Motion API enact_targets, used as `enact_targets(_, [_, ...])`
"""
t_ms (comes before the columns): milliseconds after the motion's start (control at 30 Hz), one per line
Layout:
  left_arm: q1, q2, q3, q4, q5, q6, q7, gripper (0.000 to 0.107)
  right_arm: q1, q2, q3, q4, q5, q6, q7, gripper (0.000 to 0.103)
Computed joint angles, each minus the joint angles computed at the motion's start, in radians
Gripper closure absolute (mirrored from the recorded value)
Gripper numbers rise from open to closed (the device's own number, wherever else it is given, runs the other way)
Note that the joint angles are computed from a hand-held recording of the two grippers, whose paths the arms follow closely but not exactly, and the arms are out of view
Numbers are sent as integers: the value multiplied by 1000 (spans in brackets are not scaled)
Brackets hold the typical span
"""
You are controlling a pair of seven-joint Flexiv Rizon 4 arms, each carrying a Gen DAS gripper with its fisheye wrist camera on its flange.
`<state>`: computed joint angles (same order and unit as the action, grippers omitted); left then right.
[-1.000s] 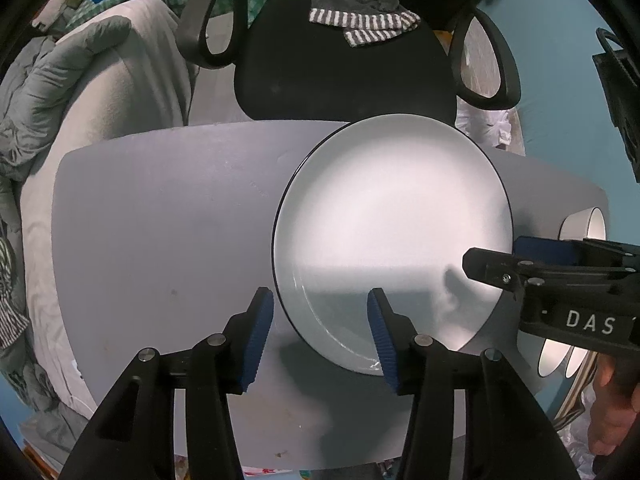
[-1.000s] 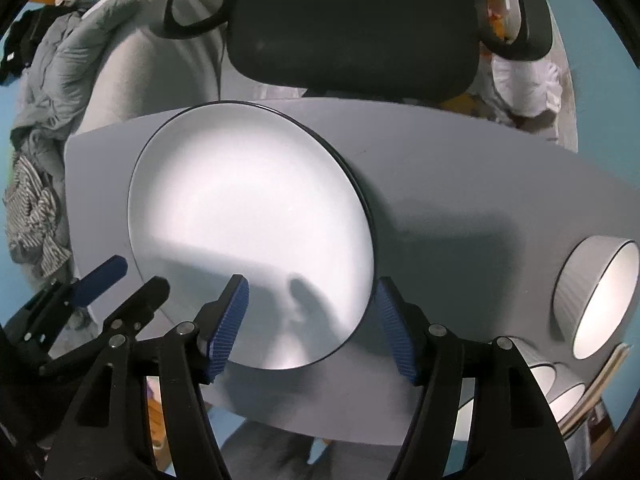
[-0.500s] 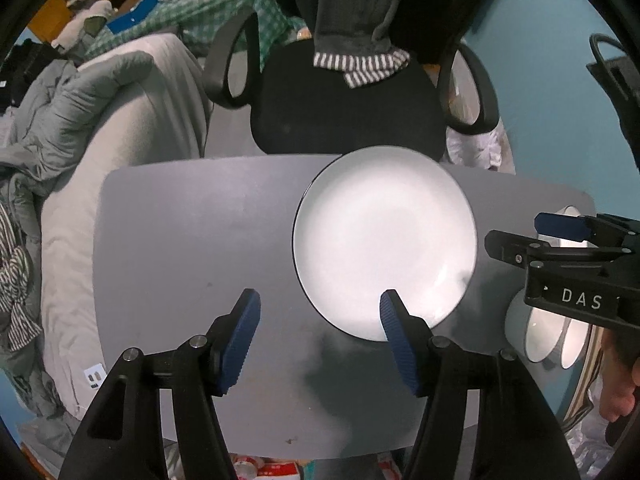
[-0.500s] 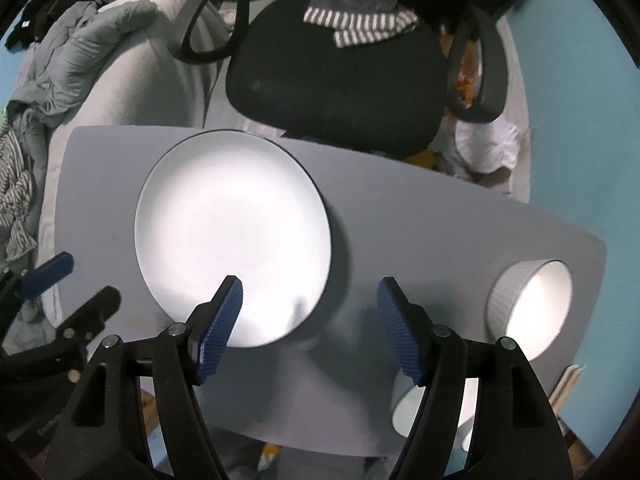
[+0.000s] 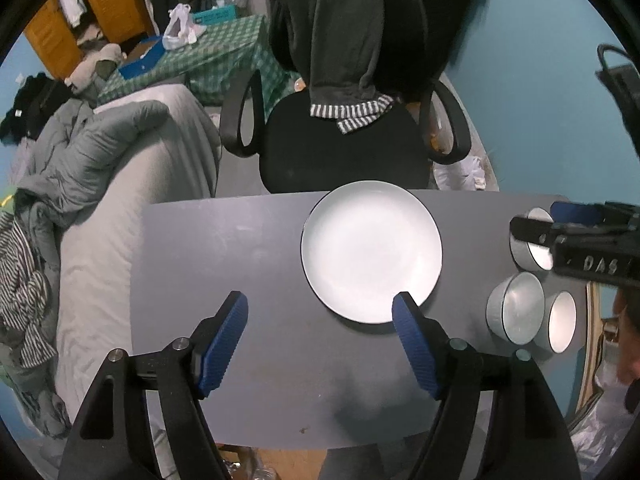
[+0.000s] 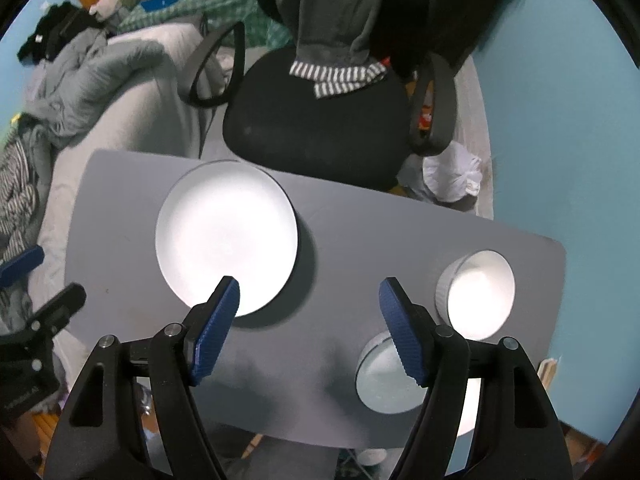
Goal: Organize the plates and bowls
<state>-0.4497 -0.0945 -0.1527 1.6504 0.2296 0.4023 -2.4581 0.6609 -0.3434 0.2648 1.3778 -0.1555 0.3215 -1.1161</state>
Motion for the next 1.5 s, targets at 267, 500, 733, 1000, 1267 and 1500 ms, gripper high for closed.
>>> enact_targets(267, [-11,31,-16,6,-15,10,4,31,-6,99,5,80,-44,47,57,31])
enact_targets(500, [-21,36,-32,-40,-13,20,16,30,-26,179,19,147,-57,90,102,31])
enact_targets(733, [-40,29,-44,-81,3,50,35,26,-48,253,26,206,-89,112,174,31])
enact_targets(1000, [-55,9,-48,-111,-16,69,93,26,-81,322,33,260,-114,120,262,31])
enact_targets(1267, [-69,-22,-42,-152,-24,86,157,26,-108,387,46,308,-125,101,333,31])
enact_targets(1500, [-76,-62,-34,-182,-62,117,220,26,-134,436,52,344,-120,69,394,31])
